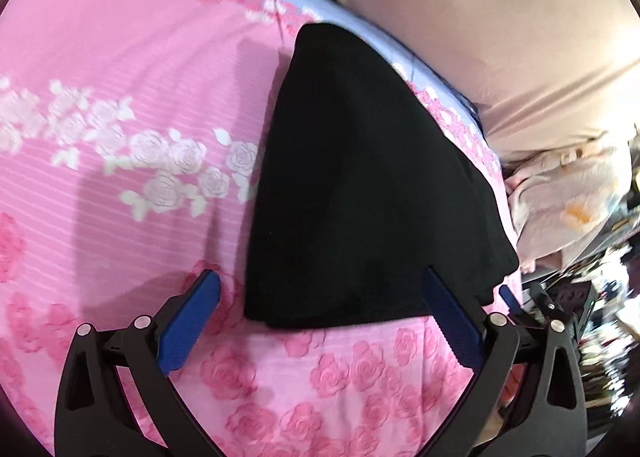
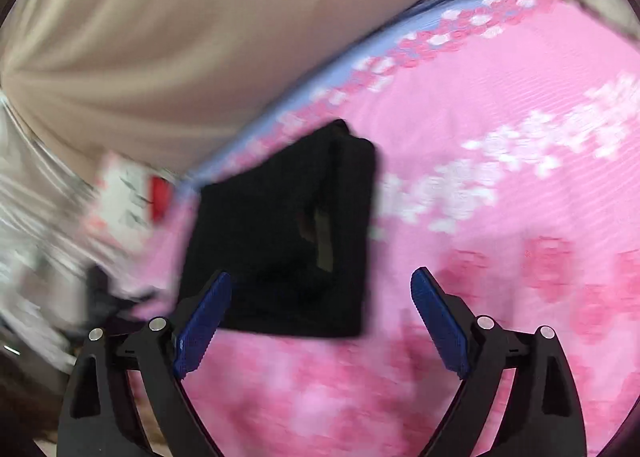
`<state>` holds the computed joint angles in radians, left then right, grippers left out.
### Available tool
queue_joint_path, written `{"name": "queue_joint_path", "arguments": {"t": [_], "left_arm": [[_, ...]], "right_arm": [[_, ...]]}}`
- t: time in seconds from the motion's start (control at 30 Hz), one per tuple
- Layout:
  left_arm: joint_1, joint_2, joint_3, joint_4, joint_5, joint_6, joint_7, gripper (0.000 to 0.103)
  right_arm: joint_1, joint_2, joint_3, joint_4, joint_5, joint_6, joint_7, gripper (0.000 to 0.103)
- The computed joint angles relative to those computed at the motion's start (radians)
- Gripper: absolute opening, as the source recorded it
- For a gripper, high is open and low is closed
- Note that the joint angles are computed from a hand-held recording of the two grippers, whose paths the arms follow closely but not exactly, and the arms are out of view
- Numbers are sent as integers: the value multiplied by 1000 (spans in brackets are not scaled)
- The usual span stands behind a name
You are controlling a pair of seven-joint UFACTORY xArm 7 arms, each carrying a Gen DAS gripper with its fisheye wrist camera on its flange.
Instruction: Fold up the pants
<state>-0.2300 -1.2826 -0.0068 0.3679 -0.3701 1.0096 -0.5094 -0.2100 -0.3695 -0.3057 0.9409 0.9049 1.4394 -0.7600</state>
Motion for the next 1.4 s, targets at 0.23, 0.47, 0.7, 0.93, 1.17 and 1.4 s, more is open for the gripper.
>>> {"name": "queue_joint_path", "arguments": {"t": [0.23,0.47,0.7,0.93,1.17,1.4], "left_arm": [[3,109,-68,20,46,-103,-18,83],[-17,-1,16,40,20,-16,-35,21],[-5,-119,-71,20,37,181,-66,37],[67,28,-216,279,240,137,-28,45],[134,383,-317,291,356,38,-99,82],[71,220,-228,121,369,-45,-199,98]], "right_arm": [[76,28,68,-26,-6,-100,91,87],[112,-97,22,-40,-44,-47,90,32],[36,-163,-6,-116,-211,-51,92,67],[175,-275,65,-32,-182,-211,-1,12],[243,-40,266,-29,-301,-461,4,0],[247,-52,58,45,-170,-357,63,65]]}}
